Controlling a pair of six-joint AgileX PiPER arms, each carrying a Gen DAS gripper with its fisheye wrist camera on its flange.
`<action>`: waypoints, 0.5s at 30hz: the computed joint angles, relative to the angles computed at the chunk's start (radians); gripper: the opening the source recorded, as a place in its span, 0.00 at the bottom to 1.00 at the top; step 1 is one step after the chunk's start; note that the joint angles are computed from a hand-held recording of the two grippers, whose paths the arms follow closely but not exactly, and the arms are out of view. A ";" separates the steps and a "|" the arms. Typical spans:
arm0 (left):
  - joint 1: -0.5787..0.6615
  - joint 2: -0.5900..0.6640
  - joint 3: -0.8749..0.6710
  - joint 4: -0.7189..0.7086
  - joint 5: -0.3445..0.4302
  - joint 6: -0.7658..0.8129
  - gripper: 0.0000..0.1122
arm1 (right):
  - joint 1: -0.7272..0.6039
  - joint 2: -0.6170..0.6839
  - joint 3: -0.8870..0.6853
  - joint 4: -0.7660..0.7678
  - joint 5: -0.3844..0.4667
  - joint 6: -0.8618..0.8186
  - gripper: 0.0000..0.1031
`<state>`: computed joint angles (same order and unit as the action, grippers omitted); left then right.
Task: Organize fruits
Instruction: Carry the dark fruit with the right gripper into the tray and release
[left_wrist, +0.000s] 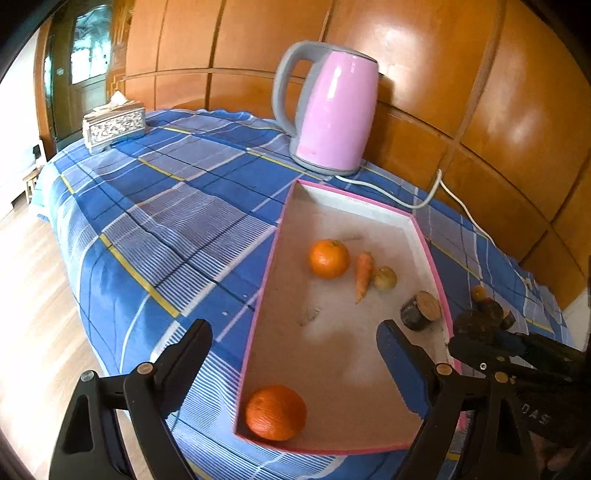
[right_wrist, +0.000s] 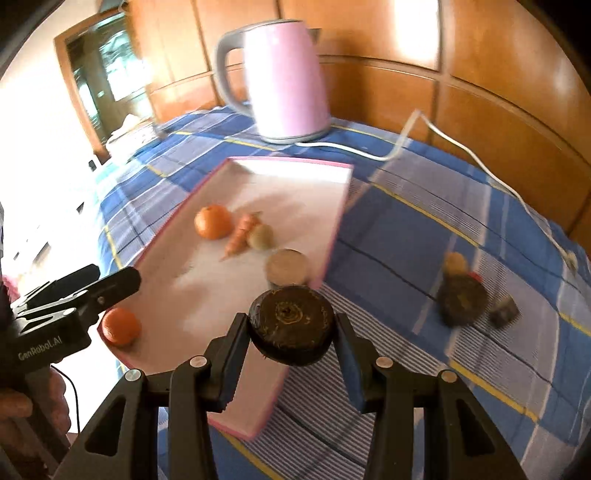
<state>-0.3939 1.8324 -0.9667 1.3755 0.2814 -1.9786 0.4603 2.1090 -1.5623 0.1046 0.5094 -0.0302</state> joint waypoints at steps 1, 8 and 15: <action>0.008 -0.002 0.003 0.010 0.003 -0.013 0.81 | 0.007 0.017 -0.028 0.003 0.012 -0.001 0.45; 0.063 -0.002 0.012 0.023 0.005 -0.046 0.81 | 0.024 0.142 -0.243 0.061 0.115 -0.017 0.45; 0.067 0.012 0.010 0.039 0.008 -0.059 0.81 | 0.048 0.214 -0.349 0.035 0.144 0.056 0.52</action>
<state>-0.3271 1.8446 -0.9565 1.4142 0.2889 -2.0374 0.5080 2.3230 -1.9115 0.1399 0.6537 0.0254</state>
